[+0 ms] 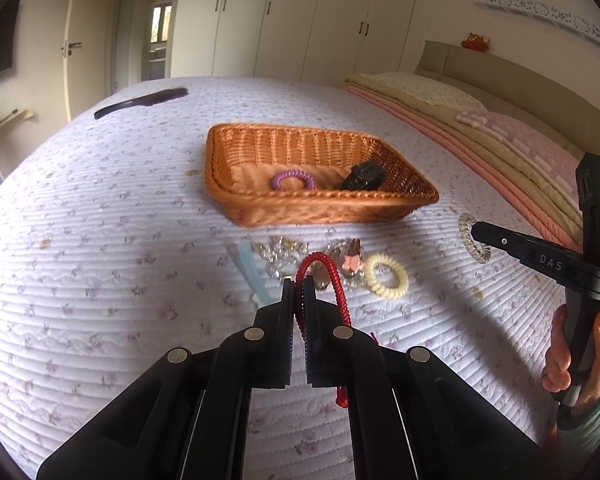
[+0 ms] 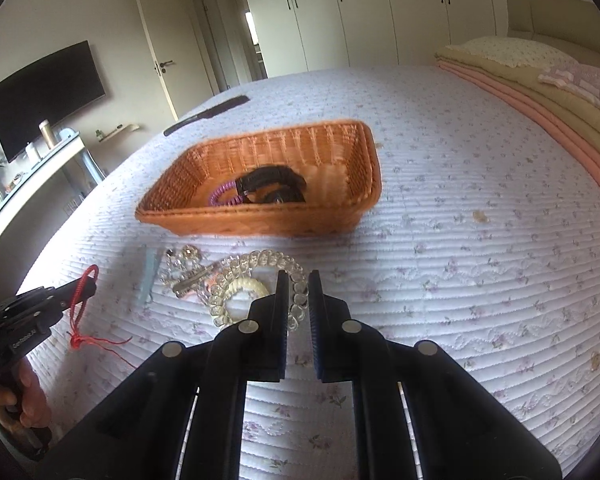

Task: Organize jewelry
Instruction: 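Lower both bracelets into the wicker basket and open both tools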

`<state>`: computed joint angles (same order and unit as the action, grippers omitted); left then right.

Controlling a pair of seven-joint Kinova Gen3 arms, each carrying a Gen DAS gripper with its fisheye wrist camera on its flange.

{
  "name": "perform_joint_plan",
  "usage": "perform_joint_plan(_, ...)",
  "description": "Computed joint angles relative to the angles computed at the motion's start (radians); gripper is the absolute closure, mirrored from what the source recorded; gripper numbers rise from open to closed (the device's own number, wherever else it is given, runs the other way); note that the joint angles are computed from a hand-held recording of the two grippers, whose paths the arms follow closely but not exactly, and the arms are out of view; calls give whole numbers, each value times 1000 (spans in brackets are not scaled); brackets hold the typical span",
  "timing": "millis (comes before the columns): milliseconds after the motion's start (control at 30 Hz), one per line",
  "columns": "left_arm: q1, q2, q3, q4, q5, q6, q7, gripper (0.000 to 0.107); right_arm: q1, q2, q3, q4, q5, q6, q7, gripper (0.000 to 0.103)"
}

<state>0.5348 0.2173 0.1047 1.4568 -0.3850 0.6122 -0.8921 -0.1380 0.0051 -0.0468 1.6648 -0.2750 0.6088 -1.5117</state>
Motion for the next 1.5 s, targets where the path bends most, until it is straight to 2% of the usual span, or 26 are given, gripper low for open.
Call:
perform_joint_plan(100, -20, 22, 4, -63, 18, 5, -51, 105, 37, 13, -41, -66, 4, 12, 10, 95)
perform_joint_plan(133, -21, 37, -4, -108, 37, 22, -82, 105, 71, 29, -83, -108, 28, 35, -10, 95)
perform_joint_plan(200, -64, 76, 20, -201, 85, 39, -161, 105, 88, 72, -116, -201, 63, 64, -31, 95)
perform_joint_plan(267, -77, 122, 7, -294, 152, 65, -230, 105, 35, 119, -79, -293, 124, 101, -78, 95)
perform_joint_plan(333, -91, 177, -3, -386, 209, 78, -296, 105, -28, 190, -15, -386, 131, 110, -91, 95)
perform_joint_plan(367, -80, 209, -30, -433, 222, 82, -310, 105, -44, 230, 1, -432, 143, 118, -107, 95)
perform_joint_plan(500, -102, 346, -17, -618, 234, 137, -340, 105, -47, 377, 7, -618, 168, 217, -145, 95)
perform_joint_plan(600, -73, 440, -53, -757, 224, 224, -339, 105, -72, 491, 51, -757, 170, 315, -168, 95)
perform_joint_plan(700, -66, 529, -74, -896, 248, 327, -348, 105, -39, 578, 2, -882, 190, 427, -174, 95)
perform_joint_plan(767, -64, 579, -85, -988, 259, 405, -351, 105, -60, 597, 21, -898, 224, 442, -191, 95)
perform_joint_plan(833, -63, 610, -96, -1040, 273, 446, -354, 105, -63, 614, 24, -916, 235, 456, -198, 95)
perform_joint_plan(933, -67, 591, -106, -979, 293, 399, -366, 104, -57, 628, 20, -928, 236, 471, -200, 94)
perform_joint_plan(967, -70, 570, -110, -933, 308, 365, -372, 98, -50, 627, 17, -923, 230, 467, -203, 94)
perform_joint_plan(1000, -77, 549, -101, -886, 317, 329, -376, 84, -36, 623, -3, -916, 230, 464, -209, 94)
perform_joint_plan(1067, -85, 497, -90, -794, 312, 263, -364, 72, -4, 605, -37, -887, 212, 444, -210, 94)
perform_joint_plan(1167, -102, 408, -83, -655, 369, 171, -395, 70, 13, 560, -58, -828, 220, 407, -226, 86)
perform_joint_plan(1267, -118, 306, -76, -516, 412, 95, -418, 61, 21, 474, -46, -713, 170, 336, -198, 77)
perform_joint_plan(1400, -145, 170, -58, -330, 451, -2, -434, 60, 39, 357, -72, -562, 144, 248, -168, 59)
perform_joint_plan(1500, -160, 80, -45, -191, 461, -82, -423, 60, 74, 259, -118, -427, 113, 172, -135, 58)
